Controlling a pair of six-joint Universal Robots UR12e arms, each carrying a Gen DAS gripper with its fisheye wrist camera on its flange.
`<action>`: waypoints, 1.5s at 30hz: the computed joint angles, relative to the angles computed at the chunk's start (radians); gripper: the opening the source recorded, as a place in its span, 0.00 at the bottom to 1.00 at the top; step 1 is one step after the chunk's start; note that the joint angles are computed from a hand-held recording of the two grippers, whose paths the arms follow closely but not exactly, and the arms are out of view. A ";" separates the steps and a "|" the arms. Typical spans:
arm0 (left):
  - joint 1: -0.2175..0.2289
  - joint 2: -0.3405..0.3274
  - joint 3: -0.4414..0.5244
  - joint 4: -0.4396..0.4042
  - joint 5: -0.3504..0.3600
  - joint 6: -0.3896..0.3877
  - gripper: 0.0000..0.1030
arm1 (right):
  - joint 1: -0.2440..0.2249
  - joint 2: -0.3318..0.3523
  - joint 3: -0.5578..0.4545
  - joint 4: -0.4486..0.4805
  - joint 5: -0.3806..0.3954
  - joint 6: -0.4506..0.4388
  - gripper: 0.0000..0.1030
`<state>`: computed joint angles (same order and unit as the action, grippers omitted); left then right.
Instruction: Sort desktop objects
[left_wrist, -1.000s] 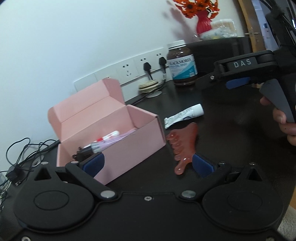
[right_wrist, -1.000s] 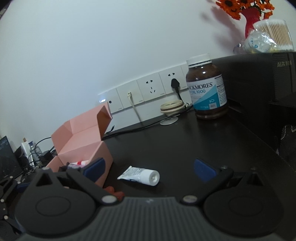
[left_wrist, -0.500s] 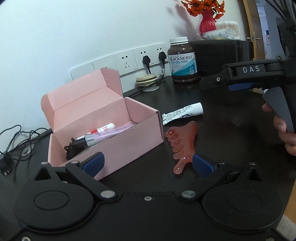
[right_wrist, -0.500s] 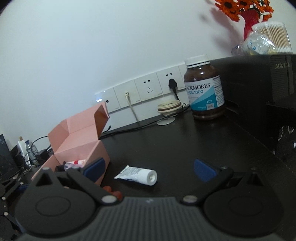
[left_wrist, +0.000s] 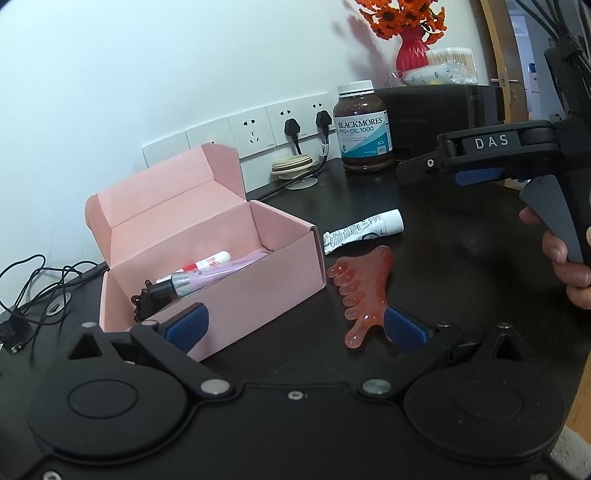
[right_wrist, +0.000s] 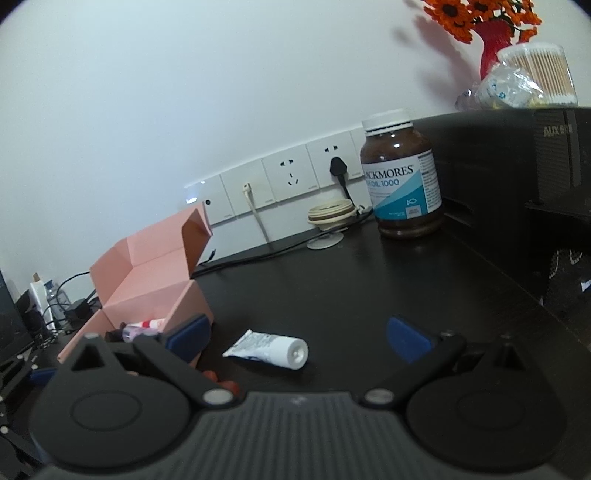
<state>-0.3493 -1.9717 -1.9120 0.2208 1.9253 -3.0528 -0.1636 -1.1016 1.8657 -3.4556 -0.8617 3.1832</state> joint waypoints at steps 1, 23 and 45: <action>0.000 0.000 -0.001 0.001 0.002 -0.002 1.00 | 0.000 0.000 0.000 -0.001 -0.001 0.000 0.99; -0.001 0.001 -0.008 0.022 -0.002 0.007 1.00 | 0.004 -0.004 0.002 0.014 -0.014 -0.009 0.99; 0.007 0.005 -0.015 0.023 -0.025 -0.013 1.00 | 0.006 -0.006 0.003 0.012 -0.030 -0.015 0.99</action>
